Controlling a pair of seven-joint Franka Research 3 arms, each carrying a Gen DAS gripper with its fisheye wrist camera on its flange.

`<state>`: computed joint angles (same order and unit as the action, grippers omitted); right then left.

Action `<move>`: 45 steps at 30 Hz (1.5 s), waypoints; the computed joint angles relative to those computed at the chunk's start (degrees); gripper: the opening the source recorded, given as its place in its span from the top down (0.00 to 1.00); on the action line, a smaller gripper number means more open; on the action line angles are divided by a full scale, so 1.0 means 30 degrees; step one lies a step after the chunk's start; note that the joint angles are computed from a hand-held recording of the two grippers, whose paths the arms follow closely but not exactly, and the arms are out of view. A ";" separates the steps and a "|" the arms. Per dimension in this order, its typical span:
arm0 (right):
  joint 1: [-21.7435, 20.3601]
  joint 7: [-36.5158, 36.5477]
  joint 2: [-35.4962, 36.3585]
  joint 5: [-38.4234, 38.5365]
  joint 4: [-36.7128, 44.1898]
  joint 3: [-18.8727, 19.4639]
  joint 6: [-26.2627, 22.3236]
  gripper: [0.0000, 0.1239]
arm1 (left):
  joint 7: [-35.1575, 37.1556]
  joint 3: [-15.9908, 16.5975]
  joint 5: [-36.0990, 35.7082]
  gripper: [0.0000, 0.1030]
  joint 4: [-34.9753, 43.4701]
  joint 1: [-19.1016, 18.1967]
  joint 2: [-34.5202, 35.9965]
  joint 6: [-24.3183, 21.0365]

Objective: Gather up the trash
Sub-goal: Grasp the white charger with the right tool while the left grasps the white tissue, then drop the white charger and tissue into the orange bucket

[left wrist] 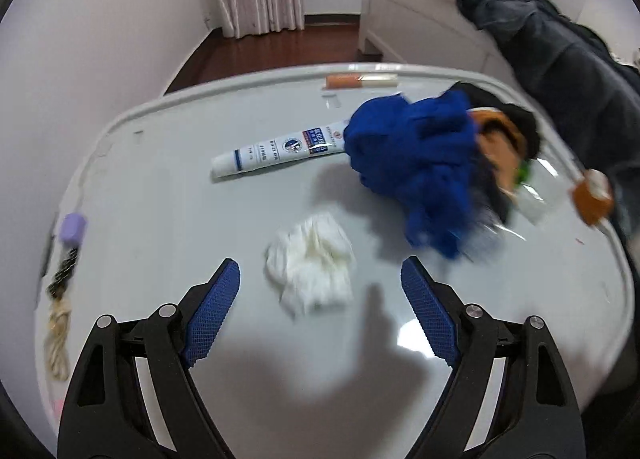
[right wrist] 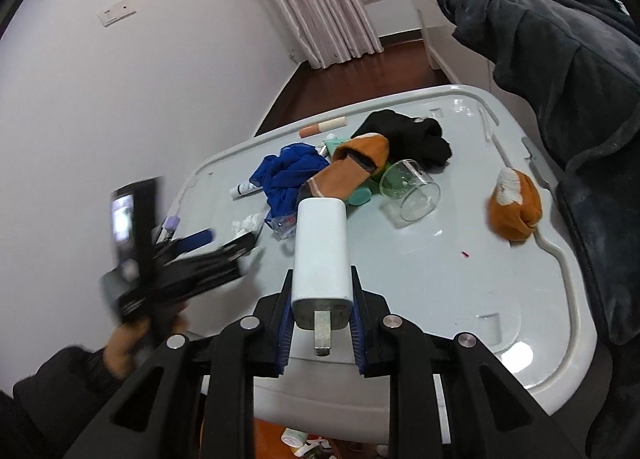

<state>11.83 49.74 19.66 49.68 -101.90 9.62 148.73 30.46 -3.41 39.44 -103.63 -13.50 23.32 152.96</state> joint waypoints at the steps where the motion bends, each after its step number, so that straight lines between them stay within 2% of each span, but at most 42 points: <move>1: 0.0029 -0.0040 0.0036 -0.0030 0.0032 0.0012 0.0035 0.81 | 0.0789 -0.0278 -0.0577 0.57 0.0571 0.0316 0.0605 -0.0114; 2: 0.0040 -0.0089 0.0085 -0.0058 0.0072 0.0022 0.0034 0.81 | 0.1498 -0.0529 -0.1089 0.70 0.0746 0.0616 0.0920 0.0217; 3: 0.0094 -0.0026 0.0193 -0.0214 0.0201 0.0010 -0.0062 0.81 | 0.1413 -0.0388 -0.1082 0.78 0.0611 0.0587 0.0920 0.0877; 7: 0.0234 0.0200 0.0480 -0.0725 0.0514 0.0030 -0.0284 0.81 | 0.1211 -0.0039 -0.1099 0.87 0.0447 0.0131 0.0693 0.0477; 11: 0.0292 -0.0604 0.0205 -0.0488 0.0124 0.0303 0.0298 0.81 | -0.0042 0.0021 -0.0459 0.88 -0.2550 -0.0016 -0.2054 0.1748; 13: 0.0209 -0.1316 -0.0069 0.0059 -0.0194 0.0515 0.0459 0.81 | -0.0718 -0.0252 0.0088 0.88 -0.4731 0.0017 -0.4296 0.2432; 16: 0.0161 -0.2360 -0.0833 0.1157 -0.1018 0.0690 0.0696 0.81 | -0.1262 -0.1247 0.0264 0.88 -0.7570 0.0273 -0.7475 0.2576; 20: 0.0291 -0.4304 -0.3492 0.4042 -0.3857 0.0725 0.0384 0.81 | -0.0489 -0.2674 -0.1492 0.88 -1.0829 0.0328 -1.0814 0.2812; 22: 0.0727 -0.4825 -0.4855 0.4570 -0.5398 0.0424 -0.0063 0.81 | -0.0550 -0.3381 -0.1746 0.88 -1.2026 0.0307 -1.1965 0.2861; 27: 0.2162 -0.4785 -0.7968 0.3330 -0.9301 -0.0353 -0.0841 0.81 | -0.0822 -0.4504 -0.2523 0.88 -1.3916 -0.0092 -1.3229 0.2866; 30: 0.2905 -0.3977 -0.8568 0.1875 -1.0675 -0.0710 -0.0657 0.81 | -0.0039 -0.4275 -0.3822 0.88 -1.4886 -0.0801 -1.3602 0.2817; 34: 0.3200 -0.1840 -0.7928 0.0000 -1.1049 -0.1051 -0.1360 0.81 | 0.2839 -0.2791 -0.7842 0.87 -1.5273 -0.2420 -1.2730 0.3185; 37: 0.3288 -0.0513 -0.7392 -0.1524 -1.0822 -0.1039 -0.1785 0.81 | 0.4813 -0.2330 -1.0165 0.86 -1.4998 -0.2933 -1.2077 0.2827; 38: 0.3317 -0.0303 -0.7273 -0.1860 -1.0714 -0.1021 -0.1852 0.81 | 0.5232 -0.2382 -1.0786 0.79 -1.4944 -0.3010 -1.1940 0.2638; 40: 0.3318 -0.0006 -0.6940 -0.2363 -1.0374 -0.1030 -0.2217 0.79 | 0.6209 -0.2382 -1.2082 0.55 -1.4699 -0.3180 -1.1595 0.2061; 41: 0.3322 0.0377 -0.6741 -0.2778 -1.0250 -0.1000 -0.2259 0.73 | 0.5966 -0.2699 -1.2049 0.32 -1.4365 -0.2934 -1.1386 0.1113; 42: 0.3315 0.0778 -0.6488 -0.3111 -1.0058 -0.0982 -0.2311 0.61 | 0.5839 -0.2897 -1.1981 0.26 -1.4257 -0.2706 -1.1305 0.0787; 45: 0.3223 0.0763 -0.6540 -0.2916 -1.0148 -0.0991 -0.2125 0.60 | 0.6343 -0.2934 -1.2999 0.25 -1.4295 -0.2577 -1.1191 0.0710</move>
<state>21.50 52.03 0.04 40.93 -132.35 6.65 142.35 49.49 -12.21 0.44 -146.52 -21.23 -10.25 155.09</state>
